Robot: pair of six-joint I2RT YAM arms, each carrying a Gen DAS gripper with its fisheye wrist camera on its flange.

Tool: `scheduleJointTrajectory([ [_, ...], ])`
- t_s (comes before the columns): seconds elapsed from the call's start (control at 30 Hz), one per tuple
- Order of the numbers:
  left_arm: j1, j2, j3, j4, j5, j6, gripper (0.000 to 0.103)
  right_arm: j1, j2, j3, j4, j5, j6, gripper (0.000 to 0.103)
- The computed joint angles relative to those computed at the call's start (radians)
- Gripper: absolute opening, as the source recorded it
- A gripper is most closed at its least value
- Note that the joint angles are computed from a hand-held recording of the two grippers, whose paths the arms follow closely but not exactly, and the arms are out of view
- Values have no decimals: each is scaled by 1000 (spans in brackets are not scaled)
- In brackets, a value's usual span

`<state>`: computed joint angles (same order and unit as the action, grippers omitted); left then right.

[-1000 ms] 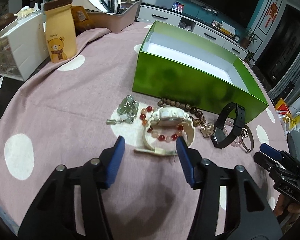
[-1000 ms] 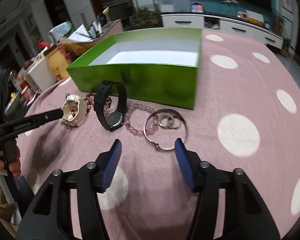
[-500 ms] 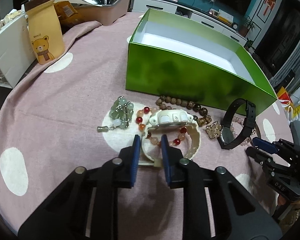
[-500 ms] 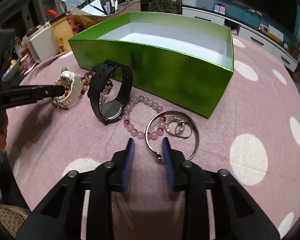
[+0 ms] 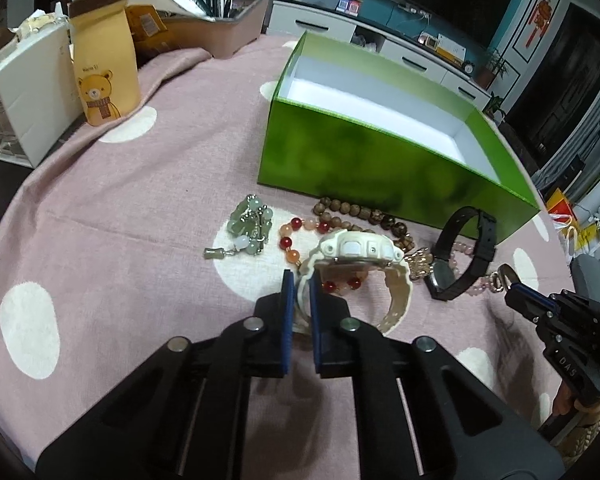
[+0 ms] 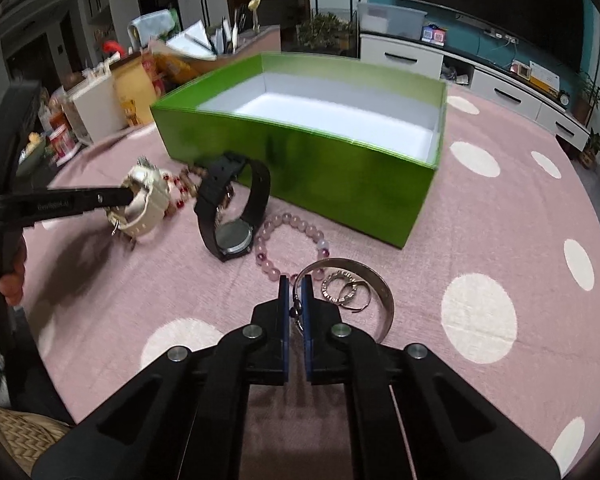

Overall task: Organize jewelry
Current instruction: 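Carry the cream watch and silver bangle into the green box and open both tools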

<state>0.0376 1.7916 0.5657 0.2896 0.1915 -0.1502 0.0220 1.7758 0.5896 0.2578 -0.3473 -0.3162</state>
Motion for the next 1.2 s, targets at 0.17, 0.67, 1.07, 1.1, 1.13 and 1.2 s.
scheduleJointTrajectory([
  [0.17,9,-102,-37,-17,16,-3,7,-44,-104,-36,-15,-65,16,5],
  [0.67,-82,-169,111,-98,-42,0,7,-28,-160,70,17,-67,61,5],
  [1.07,-147,84,459,-203,-148,14,8,35,64,325,13,-18,99,5],
  [1.1,-153,112,490,-218,-155,16,8,38,79,338,12,-13,102,5],
  [1.13,-160,141,517,-229,-164,15,8,40,103,361,5,-9,103,5],
  [1.2,-172,176,548,-242,-179,19,8,45,139,393,-3,0,105,5],
])
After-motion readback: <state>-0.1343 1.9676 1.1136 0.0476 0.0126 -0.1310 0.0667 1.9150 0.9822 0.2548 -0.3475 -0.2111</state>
